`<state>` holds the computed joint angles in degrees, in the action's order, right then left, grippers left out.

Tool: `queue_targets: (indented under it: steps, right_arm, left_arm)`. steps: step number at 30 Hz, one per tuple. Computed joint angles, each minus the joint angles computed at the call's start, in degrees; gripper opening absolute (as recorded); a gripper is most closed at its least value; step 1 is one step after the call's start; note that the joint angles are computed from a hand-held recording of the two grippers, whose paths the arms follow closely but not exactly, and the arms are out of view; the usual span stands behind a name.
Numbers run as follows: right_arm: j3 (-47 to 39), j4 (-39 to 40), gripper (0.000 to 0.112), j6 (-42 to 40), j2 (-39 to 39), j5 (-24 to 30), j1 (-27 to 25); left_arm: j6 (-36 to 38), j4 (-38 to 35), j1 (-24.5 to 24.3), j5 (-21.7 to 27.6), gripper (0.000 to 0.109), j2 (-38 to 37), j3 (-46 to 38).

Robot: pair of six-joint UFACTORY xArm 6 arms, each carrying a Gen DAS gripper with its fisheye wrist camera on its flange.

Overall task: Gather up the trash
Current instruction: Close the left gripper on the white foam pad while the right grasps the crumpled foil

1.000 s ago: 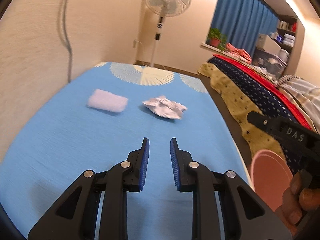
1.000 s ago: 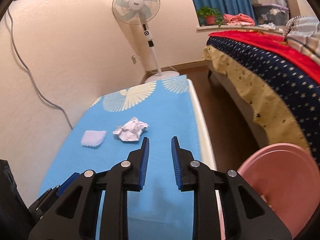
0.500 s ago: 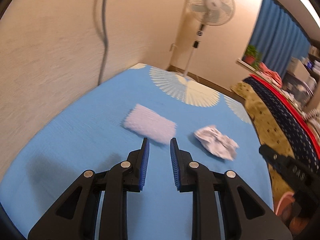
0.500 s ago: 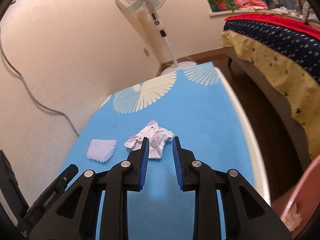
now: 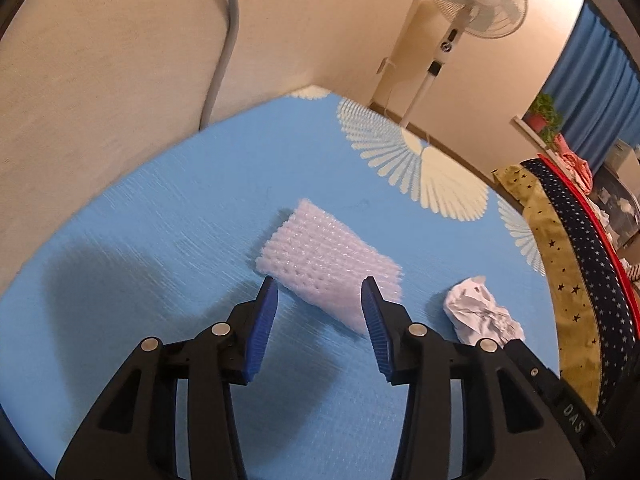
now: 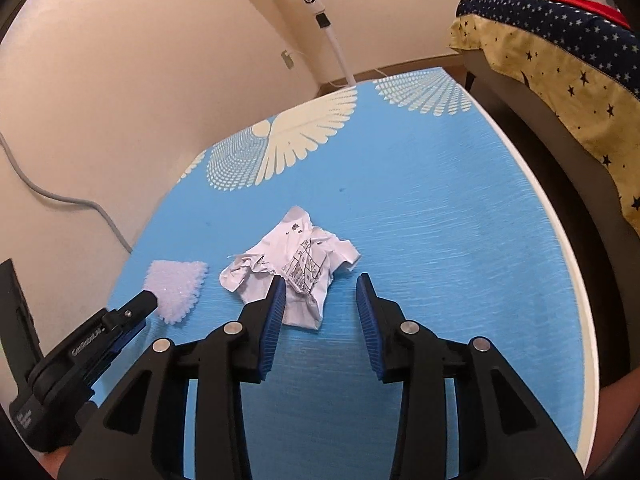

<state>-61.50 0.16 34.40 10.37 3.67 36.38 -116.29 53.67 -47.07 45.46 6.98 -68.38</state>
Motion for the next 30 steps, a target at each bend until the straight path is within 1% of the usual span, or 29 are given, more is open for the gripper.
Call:
queue_targets:
  steps: [1, 3, 5, 6, 7, 9, 10, 12, 13, 16, 20, 24, 28, 30]
  right_arm:
    - [-0.41, -0.58, 0.038, 0.31, 0.25, 0.39, 0.00]
    - [-1.15, 0.22, 0.034, -1.04, 0.68, 1.28, 0.20]
    - [-1.78, 1.46, 0.022, -2.77, 1.07, 1.95, 0.40]
    - [-1.77, 0.95, 0.019, -2.41, 1.07, 1.91, 0.38]
    - [-1.63, 2.11, 0.011, -3.57, 1.02, 1.70, 0.56]
    - [-1.15, 4.60, 0.007, -6.23, 0.74, 0.88, 0.99]
    - [-0.94, 4.35, 0.006, -6.12, 0.57, 0.57, 1.06]
    - [-0.04, 3.24, 0.005, -5.19, -0.33, 0.07, 1.18]
    - [0.38, 2.28, 0.004, -4.34, -0.82, -0.02, 1.14]
    - [2.02, -7.95, 0.003, 4.88, -3.13, 0.45, 0.03]
    - [4.73, -19.72, 0.003, 15.74, -7.54, 1.88, -1.29]
    - [7.51, -30.59, 0.002, 25.28, -13.12, 5.55, -1.13]
    - [10.40, -34.33, 0.002, 29.31, -18.62, 8.66, -0.33]
    - [11.86, -36.91, 0.002, 31.57, -22.19, 11.31, 0.41]
  left_arm:
    - [0.98, -0.76, 0.22, -0.19, 0.043, 0.49, -0.44]
    - [2.92, -2.09, 0.38, 0.07, 0.043, 1.49, -1.47]
    - [4.30, -2.82, 0.32, 0.20, 0.043, 2.15, -2.27]
    - [4.94, -3.03, 0.29, 0.27, 0.043, 2.35, -2.55]
    - [5.62, -3.32, 0.23, 0.18, 0.043, 2.60, -2.86]
    - [6.76, -3.63, 0.17, -0.32, 0.035, 2.90, -3.18]
    - [7.21, -3.73, 0.45, -1.10, 0.025, 2.96, -3.12]
    - [7.51, -3.37, 0.22, -1.52, 0.019, 2.78, -3.00]
    - [7.87, -3.03, -0.10, -0.97, 0.013, 2.73, -3.27]
    - [9.21, -2.45, -1.12, 0.85, 0.011, 2.63, -4.37]
    - [11.81, -1.14, -3.83, 4.92, 0.011, 1.79, -6.17]
    - [13.23, -0.30, -6.23, 7.73, 0.011, 0.19, -6.58]
    - [14.13, 0.39, -8.91, 10.08, 0.011, -1.52, -6.40]
    - [14.36, 0.83, -10.73, 11.75, 0.011, -2.59, -6.19]
